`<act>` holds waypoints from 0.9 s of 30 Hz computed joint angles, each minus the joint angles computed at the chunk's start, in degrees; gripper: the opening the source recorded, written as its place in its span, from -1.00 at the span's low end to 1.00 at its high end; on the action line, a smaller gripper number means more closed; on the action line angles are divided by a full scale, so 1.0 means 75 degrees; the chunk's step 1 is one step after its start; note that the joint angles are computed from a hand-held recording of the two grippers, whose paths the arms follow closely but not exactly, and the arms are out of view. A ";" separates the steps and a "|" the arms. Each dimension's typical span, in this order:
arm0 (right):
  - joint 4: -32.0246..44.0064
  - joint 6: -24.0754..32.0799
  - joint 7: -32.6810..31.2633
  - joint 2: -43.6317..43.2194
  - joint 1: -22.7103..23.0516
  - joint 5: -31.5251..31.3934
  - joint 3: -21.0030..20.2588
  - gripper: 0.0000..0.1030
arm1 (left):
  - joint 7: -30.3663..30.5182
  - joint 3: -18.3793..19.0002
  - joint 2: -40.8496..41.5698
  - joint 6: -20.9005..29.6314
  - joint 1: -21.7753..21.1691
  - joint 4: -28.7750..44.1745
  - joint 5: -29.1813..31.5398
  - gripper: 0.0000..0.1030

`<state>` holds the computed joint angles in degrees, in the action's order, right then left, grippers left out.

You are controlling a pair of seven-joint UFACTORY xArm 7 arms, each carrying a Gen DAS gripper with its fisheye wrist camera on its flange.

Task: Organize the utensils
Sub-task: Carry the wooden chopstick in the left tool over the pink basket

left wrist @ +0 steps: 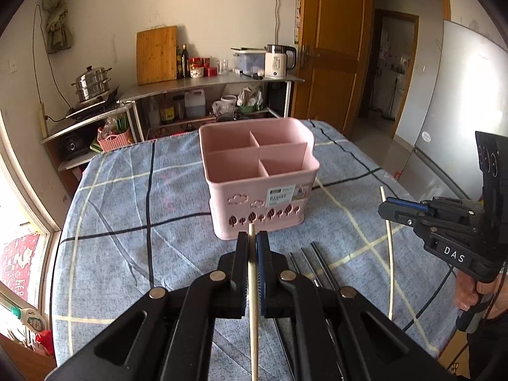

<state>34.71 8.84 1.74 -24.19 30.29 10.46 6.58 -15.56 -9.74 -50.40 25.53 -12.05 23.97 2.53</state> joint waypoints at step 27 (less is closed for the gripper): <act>0.1180 -0.0893 -0.0373 0.0279 0.0705 0.0081 -0.0624 -0.90 | 0.0643 0.0666 0.0572 -0.0299 0.0051 0.1352 -0.0514 -0.89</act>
<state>43.56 2.14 -1.06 -22.10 35.58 11.07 1.90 -10.74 -4.74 -46.11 23.28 -11.67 34.10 -1.32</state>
